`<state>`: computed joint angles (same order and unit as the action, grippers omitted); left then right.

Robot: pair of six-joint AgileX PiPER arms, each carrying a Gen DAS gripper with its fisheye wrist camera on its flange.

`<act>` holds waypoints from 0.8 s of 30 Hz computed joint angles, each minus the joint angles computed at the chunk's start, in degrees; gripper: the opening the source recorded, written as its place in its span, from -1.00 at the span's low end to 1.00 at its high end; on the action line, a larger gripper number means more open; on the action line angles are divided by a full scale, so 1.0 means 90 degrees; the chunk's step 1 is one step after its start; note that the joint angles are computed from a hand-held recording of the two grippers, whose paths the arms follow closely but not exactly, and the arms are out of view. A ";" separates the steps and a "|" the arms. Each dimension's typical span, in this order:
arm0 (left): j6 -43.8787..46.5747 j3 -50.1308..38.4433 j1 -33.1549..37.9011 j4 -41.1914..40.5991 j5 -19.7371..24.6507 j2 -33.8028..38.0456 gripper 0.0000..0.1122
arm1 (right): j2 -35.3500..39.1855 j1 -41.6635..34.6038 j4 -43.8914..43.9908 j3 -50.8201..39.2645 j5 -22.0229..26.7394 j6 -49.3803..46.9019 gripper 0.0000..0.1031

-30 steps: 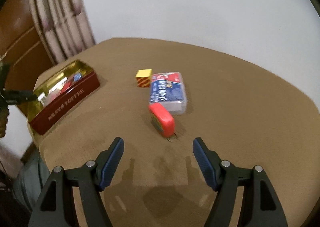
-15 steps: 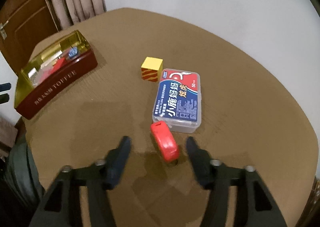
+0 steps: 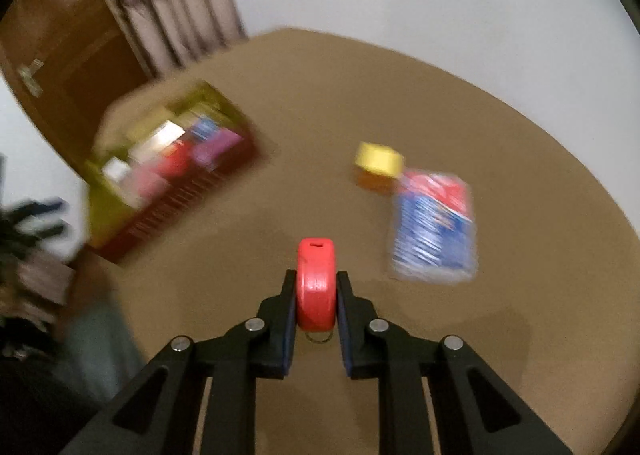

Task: Organize rigid objects
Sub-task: 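Carry the red tape measure into the tin and open the right gripper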

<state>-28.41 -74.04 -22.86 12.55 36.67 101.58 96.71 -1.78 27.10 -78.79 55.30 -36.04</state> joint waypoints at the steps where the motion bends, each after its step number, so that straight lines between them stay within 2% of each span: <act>1: -0.0129 0.0094 -0.0037 0.0158 -0.0037 -0.0071 0.28 | 0.0030 0.0212 0.0203 -0.0212 0.0133 0.0080 -0.66; 6: -0.0123 0.0442 -0.0005 0.0138 -0.0223 -0.0297 0.30 | 0.0832 0.1167 0.0762 -0.1607 0.0774 0.0812 -0.66; 13: 0.0347 0.0816 0.0247 -0.0302 -0.0515 -0.0428 0.31 | 0.2668 0.2082 0.0348 -0.3739 0.1283 0.2437 -0.66; 19: 0.0904 0.0939 0.0516 -0.0858 -0.0689 -0.0464 0.31 | 0.3385 0.2441 -0.0454 -0.4526 0.1378 0.3285 -0.66; 24: 0.1318 0.0956 0.0612 -0.1347 -0.0668 -0.0384 0.31 | 0.3650 0.2642 -0.1019 -0.4957 0.1542 0.3745 -0.62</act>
<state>-16.56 -65.43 -17.35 0.42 30.66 98.13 129.56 22.00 17.92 -123.41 69.18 -2.33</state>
